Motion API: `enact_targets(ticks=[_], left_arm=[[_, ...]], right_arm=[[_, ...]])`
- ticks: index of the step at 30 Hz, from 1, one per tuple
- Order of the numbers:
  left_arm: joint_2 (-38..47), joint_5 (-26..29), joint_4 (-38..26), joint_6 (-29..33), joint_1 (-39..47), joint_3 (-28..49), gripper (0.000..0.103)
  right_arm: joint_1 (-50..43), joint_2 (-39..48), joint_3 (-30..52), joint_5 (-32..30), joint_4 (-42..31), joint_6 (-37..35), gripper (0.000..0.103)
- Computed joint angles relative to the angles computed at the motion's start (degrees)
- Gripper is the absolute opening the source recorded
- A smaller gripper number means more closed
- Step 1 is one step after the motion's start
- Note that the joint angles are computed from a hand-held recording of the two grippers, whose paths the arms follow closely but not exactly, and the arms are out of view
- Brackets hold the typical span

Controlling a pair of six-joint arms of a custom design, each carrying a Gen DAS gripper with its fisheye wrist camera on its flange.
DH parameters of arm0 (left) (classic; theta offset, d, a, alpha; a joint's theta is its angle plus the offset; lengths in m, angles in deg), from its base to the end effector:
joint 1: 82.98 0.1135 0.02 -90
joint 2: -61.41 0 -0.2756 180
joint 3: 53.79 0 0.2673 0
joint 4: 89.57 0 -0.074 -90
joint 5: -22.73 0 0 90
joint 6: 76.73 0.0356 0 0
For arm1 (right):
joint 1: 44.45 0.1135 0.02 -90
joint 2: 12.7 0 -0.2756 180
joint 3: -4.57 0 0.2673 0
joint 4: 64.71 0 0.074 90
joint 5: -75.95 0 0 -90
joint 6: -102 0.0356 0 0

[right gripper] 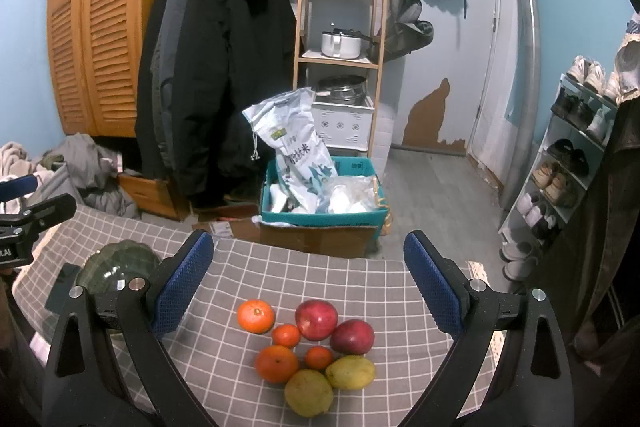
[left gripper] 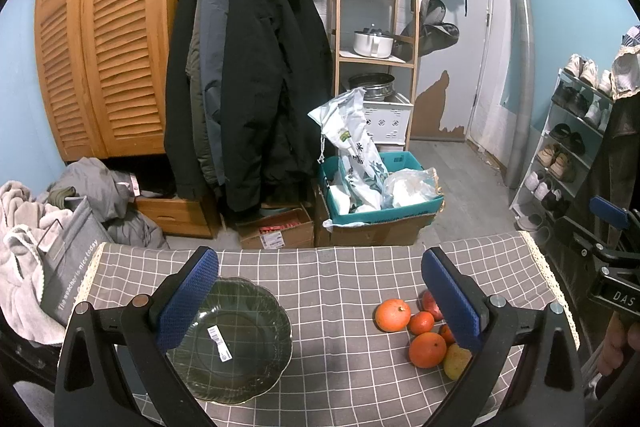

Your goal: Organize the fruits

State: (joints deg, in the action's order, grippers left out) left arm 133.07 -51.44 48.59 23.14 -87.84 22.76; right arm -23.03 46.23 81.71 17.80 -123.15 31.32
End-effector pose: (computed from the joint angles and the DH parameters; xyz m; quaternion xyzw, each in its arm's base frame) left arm 0.2843 -0.0339 0.3328 0.1746 0.8710 -0.1038 0.4473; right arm 0.2035 0.0597 0.3658 0.0995 0.8743 -0.0925 0.4660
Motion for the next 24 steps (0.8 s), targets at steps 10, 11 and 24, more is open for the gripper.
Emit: enact_targets(ticks=[10,11,24], left_arm=[[0.07,0.06,-0.10,0.00,0.00,0.07,0.102],[0.02,0.13,-0.10,0.11,0.13,-0.01,0.102],[0.06,-0.02,-0.09,0.17,-0.04,0.07,0.102]], right_arm=[[0.05,0.10,0.18,0.06,-0.09,-0.08,0.094],[0.06,0.13,0.25,0.06,-0.17,-0.03,0.094],[0.29,0.32,0.25,0.31,-0.09,0.09,0.094]])
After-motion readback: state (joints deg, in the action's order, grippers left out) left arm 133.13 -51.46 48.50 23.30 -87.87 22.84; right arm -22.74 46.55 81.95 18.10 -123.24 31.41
